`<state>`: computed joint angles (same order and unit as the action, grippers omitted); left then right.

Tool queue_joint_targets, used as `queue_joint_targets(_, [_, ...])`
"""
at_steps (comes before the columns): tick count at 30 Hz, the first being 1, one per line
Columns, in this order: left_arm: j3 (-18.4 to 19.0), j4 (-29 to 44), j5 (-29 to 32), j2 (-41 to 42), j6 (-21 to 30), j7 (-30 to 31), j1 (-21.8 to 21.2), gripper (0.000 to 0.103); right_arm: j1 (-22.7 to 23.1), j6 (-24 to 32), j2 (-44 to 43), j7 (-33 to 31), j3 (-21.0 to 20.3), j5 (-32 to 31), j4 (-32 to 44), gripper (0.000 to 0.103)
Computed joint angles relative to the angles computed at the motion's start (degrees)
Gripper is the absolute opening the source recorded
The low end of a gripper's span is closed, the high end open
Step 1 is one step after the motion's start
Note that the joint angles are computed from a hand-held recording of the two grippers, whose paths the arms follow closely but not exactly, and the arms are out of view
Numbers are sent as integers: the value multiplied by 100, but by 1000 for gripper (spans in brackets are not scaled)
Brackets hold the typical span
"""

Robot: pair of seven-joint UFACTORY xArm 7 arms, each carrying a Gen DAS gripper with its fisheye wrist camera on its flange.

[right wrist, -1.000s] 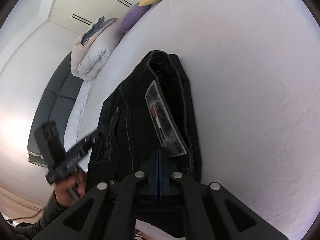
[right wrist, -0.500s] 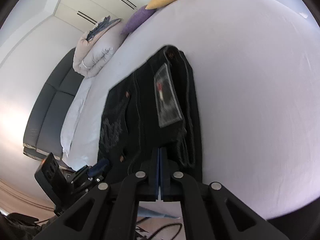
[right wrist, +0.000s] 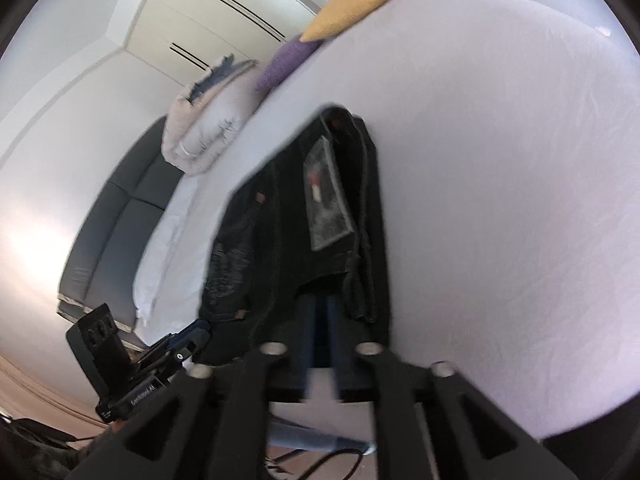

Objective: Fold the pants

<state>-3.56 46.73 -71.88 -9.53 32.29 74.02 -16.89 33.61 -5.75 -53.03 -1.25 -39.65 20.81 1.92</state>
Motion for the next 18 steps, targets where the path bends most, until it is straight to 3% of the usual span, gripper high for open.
queue_joint_targets(1, [38, 22, -98, -36, -13, 31, 23, 57, -188, 48, -51, 48, 187, -7, -18, 62])
queue_joint_targets(2, [100, 118, -272, -15, -48, 23, 65, 99, -384, 127, -99, 86, 340, -14, 3, 67])
queue_joint_targets(3, [148, 202, -494, 31, -55, 73, 101, 102, -385, 196, -91, 50, 254, -12, 106, 68])
queue_joint_targets(4, [315, 384, -632, 169, 101, 22, 102, 102, -321, 241, -62, -15, 120, -1, 206, 68])
queue_joint_targets(5, [242, 552, -530, 332, 258, -167, 266, 102, -261, 283, 49, -69, 20, 20, 336, 68])
queue_joint_targets(7, [192, 943, -37, 699, 535, -776, 429, 102, -77, 414, 454, -117, -138, 103, 658, 68])
queue_joint_targets(11, [-9, 1765, 836, 1546, 1009, -1802, 683, 102, 869, 829, 1246, -434, -1104, 489, 1416, 66])
queue_joint_targets(14, [-210, 2149, 1366, 1959, 1093, -2289, 792, 100, 1590, 853, 1340, -794, -1790, 802, 1736, 59])
queue_joint_targets(16, [-352, 2423, 1626, 2232, 1218, -2460, 834, 94, 2102, 893, 1350, -1032, -2226, 993, 1988, 58])
queue_joint_targets(18, [-465, 2618, 1945, 2458, 1364, -2700, 849, 78, 2566, 991, 1456, -1210, -2614, 1170, 2250, 54])
